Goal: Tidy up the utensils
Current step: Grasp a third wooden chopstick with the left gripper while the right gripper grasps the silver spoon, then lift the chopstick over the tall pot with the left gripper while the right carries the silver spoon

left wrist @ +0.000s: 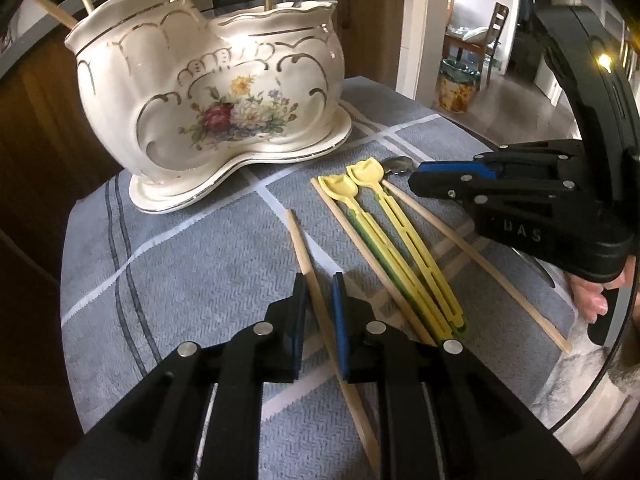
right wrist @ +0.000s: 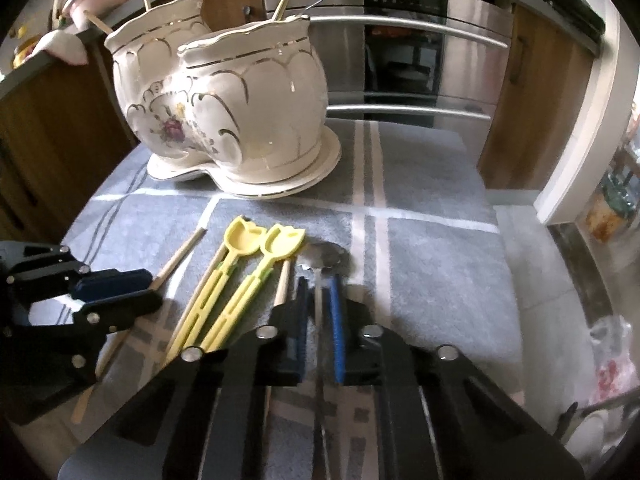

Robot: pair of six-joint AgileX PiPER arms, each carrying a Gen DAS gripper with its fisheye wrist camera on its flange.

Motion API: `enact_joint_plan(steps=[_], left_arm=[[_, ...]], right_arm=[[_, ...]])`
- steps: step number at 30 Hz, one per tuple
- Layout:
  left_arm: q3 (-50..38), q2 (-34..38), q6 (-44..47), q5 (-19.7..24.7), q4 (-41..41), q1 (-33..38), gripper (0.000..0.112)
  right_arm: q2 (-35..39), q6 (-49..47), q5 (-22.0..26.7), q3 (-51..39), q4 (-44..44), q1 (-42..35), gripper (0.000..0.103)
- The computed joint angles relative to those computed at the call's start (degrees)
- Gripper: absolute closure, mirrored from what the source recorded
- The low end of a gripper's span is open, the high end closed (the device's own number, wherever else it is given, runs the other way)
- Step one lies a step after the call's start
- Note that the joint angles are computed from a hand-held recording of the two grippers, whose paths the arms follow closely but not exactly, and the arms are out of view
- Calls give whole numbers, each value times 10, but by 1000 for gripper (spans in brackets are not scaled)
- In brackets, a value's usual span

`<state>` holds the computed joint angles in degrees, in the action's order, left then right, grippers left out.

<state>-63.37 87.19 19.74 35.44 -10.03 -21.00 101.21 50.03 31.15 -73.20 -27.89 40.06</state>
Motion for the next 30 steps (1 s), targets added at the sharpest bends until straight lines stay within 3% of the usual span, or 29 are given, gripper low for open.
enact_joint_plan(steps=[9,21,30], left_arm=[[-6,-2,60,14,-64,24,106],[12,-63,193,-9,-202,73,106],[39,-116,297,-44,-308,93,106]], right_arm=[[-39,61,-33,38,-53,3,99],[-130,402,-60,131,-425,55,99],[-168,552,-10,166,-594,99,99]])
